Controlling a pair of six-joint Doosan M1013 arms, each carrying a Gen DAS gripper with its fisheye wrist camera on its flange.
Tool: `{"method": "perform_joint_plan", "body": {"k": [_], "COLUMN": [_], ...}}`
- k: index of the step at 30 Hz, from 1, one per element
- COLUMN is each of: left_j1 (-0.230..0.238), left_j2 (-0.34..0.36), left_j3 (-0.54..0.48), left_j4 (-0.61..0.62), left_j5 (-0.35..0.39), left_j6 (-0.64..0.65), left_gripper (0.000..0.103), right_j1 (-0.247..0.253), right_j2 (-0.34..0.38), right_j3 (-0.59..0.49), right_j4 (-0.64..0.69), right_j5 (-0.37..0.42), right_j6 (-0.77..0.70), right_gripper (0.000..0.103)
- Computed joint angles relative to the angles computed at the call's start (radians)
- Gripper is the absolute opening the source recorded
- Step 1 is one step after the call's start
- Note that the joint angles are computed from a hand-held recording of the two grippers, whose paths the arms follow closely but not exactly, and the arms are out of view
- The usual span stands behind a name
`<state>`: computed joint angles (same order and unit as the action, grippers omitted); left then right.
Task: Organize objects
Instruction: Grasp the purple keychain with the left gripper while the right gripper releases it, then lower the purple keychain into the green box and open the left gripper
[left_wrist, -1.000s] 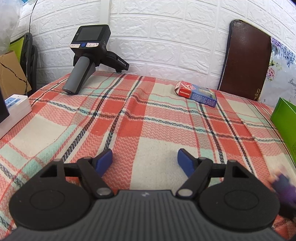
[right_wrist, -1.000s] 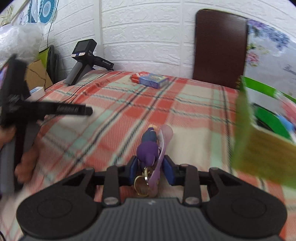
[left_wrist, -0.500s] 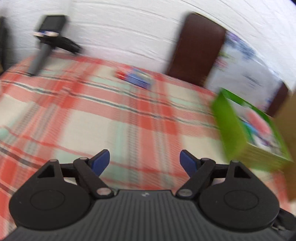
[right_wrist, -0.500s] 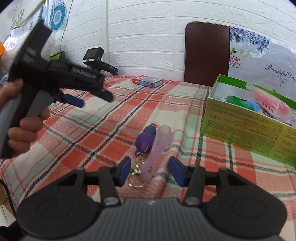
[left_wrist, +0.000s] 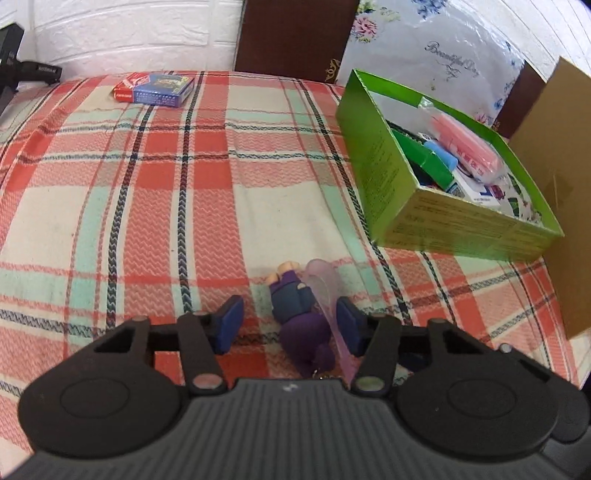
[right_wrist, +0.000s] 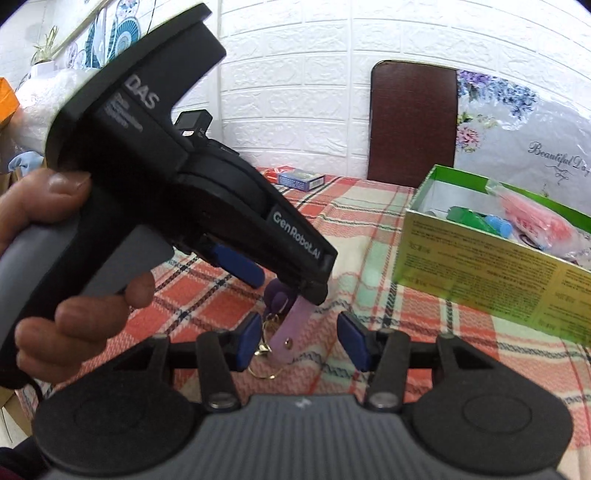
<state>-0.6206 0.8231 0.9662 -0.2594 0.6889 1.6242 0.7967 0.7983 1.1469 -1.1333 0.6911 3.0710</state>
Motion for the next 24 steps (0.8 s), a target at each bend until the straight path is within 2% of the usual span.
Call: {"method": "perform_joint_plan", "body": {"k": [4,5,7,8,9,10,12,15,18,21,24], "left_j1": [0.003,0.001,-0.003,-0.003,-0.001,0.001,-0.001,-0.005,-0.016,-0.031,-0.046], "left_j2": [-0.016,-0.018,-0.017,-0.017,-0.017,-0.015,-0.016,-0.028,-0.029,0.011,0.073], "left_j3": [0.03,0.037,0.037,0.038,0.037,0.029,0.02,0.015,-0.012,-0.107,-0.23], "left_j4": [0.009,0.025,0.049,0.048,0.016,-0.005,-0.007,-0.05,-0.101,-0.127,-0.122], "left_j5": [-0.029,-0.037,-0.042,-0.047,-0.049,-0.037,-0.032,-0.065,-0.115,-0.096,-0.048], "left_j6": [-0.044,-0.055,-0.055,-0.046,-0.016,-0.002,0.001,0.061,0.152,0.205,0.214], "left_gripper": [0.061,0.066,0.067,0.061,0.04,0.041,0.04,0.04,0.04,0.04,0.041], "right_j1": [-0.011,-0.015,-0.019,-0.021,-0.021,-0.021,-0.015,-0.003,0.004,-0.005,-0.028], "right_j2": [0.018,0.026,0.032,0.036,0.04,0.042,0.041,0.028,0.018,0.012,0.007], "right_j3": [-0.036,-0.053,-0.064,-0.072,-0.081,-0.084,-0.08,-0.052,-0.034,-0.025,-0.021], "right_j4": [0.085,0.128,0.141,0.153,0.155,0.155,0.115,-0.025,-0.191,-0.28,-0.296], "right_j5": [-0.014,-0.005,-0.007,-0.009,-0.007,-0.008,0.002,0.027,0.098,0.165,0.199], "right_j6": [-0.114,-0.164,-0.183,-0.205,-0.218,-0.218,-0.172,-0.04,0.091,0.157,0.194], "right_gripper": [0.047,0.047,0.041,0.027,0.02,0.019,0.019,0.019,0.019,0.019,0.02]}}
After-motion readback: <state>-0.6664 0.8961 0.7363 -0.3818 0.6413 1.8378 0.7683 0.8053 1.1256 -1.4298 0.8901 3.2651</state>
